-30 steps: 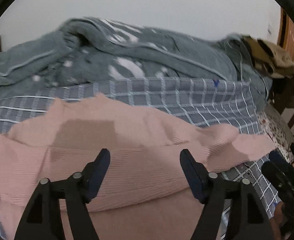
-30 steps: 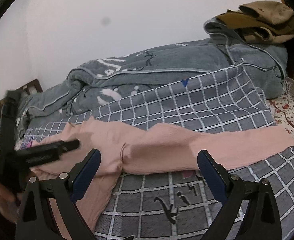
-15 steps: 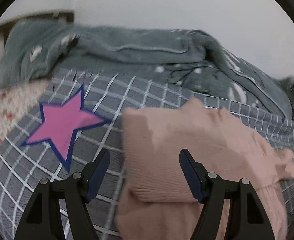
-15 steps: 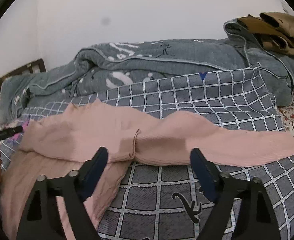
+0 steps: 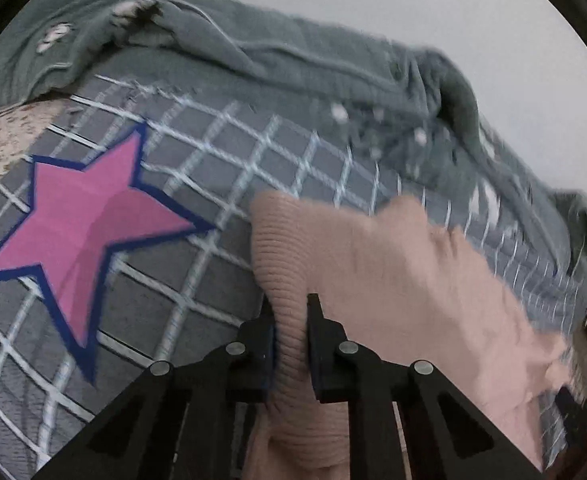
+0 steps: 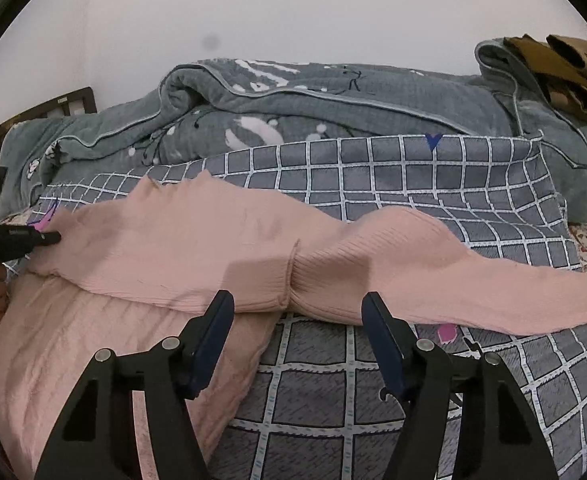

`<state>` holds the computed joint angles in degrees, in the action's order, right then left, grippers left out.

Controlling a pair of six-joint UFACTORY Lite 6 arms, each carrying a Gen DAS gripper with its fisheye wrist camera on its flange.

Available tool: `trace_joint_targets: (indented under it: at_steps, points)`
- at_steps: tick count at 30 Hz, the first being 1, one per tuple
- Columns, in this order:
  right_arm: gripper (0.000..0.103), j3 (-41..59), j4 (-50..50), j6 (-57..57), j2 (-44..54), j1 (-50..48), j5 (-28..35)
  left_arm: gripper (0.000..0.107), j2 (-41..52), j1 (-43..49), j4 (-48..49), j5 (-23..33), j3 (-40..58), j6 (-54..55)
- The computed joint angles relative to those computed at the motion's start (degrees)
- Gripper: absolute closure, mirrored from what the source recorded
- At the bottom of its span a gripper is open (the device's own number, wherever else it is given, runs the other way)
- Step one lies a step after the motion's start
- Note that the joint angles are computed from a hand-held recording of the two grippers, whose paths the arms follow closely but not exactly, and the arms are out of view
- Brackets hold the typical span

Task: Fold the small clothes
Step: 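Fold the held sleeve across the sweater body with the left gripper, then grasp the other sweater sleeve with the right gripper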

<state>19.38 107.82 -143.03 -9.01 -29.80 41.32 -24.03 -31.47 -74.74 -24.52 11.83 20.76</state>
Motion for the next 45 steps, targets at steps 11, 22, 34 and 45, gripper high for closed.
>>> trace_joint_targets:
  at_steps: [11,22,34,45]
  points:
    - [0.038,0.3,3.3,-1.5,0.8,2.7,-3.4,0.08,2.6,-5.5,-12.4,-5.8,1.8,9.6]
    - [0.038,2.6,14.2,-8.4,4.9,10.9,-13.5,0.047,12.5,-15.1,-21.2,-12.8,6.3,12.8]
    - [0.029,21.7,-13.4,14.1,12.1,-20.1,1.1,0.033,16.3,-15.9,-23.1,-13.4,8.9,15.7]
    - [0.053,50.4,-26.0,30.9,39.3,-27.3,-2.8,0.031,16.6,-15.5,-22.3,-13.0,8.9,15.2]
